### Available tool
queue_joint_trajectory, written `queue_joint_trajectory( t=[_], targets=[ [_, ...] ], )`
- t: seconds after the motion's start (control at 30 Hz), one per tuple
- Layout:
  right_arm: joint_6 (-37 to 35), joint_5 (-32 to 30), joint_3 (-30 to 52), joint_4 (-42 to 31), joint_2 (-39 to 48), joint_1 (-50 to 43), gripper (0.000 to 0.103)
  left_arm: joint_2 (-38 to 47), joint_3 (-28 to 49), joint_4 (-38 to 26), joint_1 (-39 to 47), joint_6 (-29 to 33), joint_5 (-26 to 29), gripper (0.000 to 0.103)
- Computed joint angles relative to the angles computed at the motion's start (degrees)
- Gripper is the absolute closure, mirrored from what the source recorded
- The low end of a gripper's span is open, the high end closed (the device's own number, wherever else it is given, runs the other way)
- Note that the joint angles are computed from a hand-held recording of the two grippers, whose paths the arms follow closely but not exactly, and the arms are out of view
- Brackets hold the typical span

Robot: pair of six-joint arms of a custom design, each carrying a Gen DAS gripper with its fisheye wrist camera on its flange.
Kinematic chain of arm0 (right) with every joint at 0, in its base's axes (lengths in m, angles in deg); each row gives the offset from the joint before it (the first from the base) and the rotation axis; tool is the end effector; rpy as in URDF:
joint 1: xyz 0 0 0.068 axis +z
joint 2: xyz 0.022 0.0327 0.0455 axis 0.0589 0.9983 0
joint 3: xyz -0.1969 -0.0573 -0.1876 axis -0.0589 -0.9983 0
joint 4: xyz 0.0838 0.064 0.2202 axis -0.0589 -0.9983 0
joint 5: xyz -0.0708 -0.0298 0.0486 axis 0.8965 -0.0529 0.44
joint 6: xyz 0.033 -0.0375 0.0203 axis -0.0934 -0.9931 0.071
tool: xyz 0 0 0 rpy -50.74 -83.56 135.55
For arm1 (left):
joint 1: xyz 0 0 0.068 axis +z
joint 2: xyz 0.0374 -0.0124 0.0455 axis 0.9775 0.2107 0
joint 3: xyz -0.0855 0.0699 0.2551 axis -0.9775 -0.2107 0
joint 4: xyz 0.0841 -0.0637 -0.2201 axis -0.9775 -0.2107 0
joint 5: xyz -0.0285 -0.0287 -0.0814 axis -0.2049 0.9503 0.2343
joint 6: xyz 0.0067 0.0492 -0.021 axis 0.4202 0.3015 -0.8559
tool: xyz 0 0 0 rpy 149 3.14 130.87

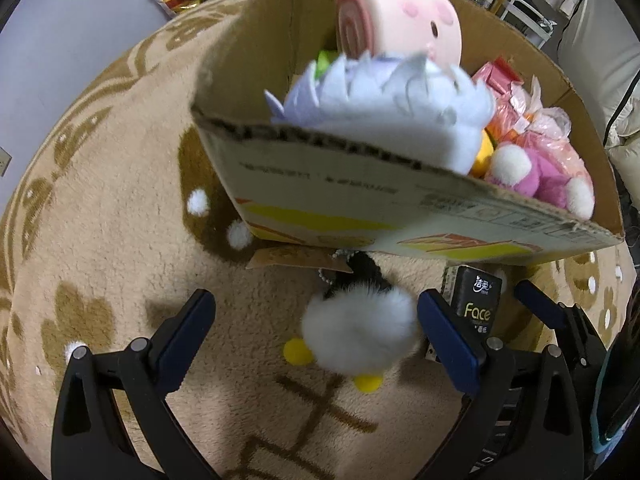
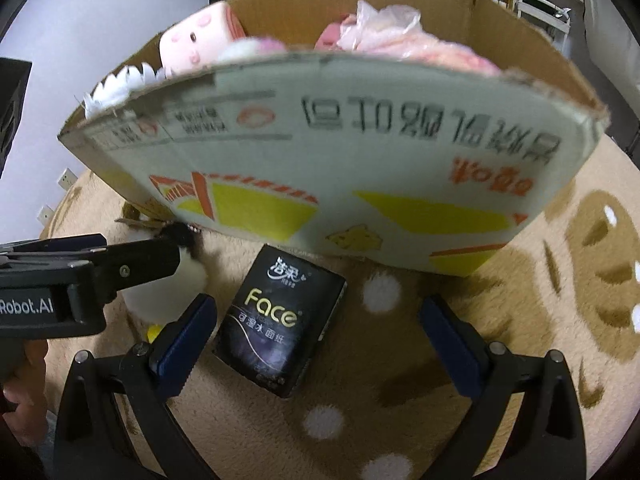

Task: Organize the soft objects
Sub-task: 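Lower the left tool onto the white pompom while the right tool lowers onto the black Face tissue pack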

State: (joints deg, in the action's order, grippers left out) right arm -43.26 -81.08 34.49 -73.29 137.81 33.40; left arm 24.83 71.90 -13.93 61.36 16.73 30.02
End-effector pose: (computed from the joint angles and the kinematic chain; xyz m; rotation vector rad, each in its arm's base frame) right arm 0.2498 0.1412 0.1585 -0.0762 2.6407 0.2346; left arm 0.2885 -0.0864 0.1867 0.0120 2.8164 -0.1774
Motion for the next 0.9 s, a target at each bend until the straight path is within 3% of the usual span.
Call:
queue_joint_trajectory(
  t=[0.2,0.33,0.53,0.67,0.9],
  targets=[
    [-1.06,1.95,0.57,-0.01,1.14,1.5,0.0,1.7,0.23,0.01,-0.57,-0.44,0.02,0.005],
    [-1.04,2.59,-0.62,1.13,1.27,1.86,0.0,3.46,1.14,-1.2,-0.64,-0.39,0.62,0.02],
    [-0.28,4.34,0.1,0.58,3.1,4.36,0.001,4.14,0.99,-1.23,-0.21,0.4,-0.34,0.027],
    [1.06,4.28,-0.38,-0.29,2.1,4.69,0.011,3.29,-0.08,-0.55,-0.88,-0.2,-1.08,0.03],
    [4.16,5.21,-1.34,-2.42,0.03,6.63,0.031,1.15,-2.35,0.22,-2.81,-0.73,-2.68,0.046]
  ],
)
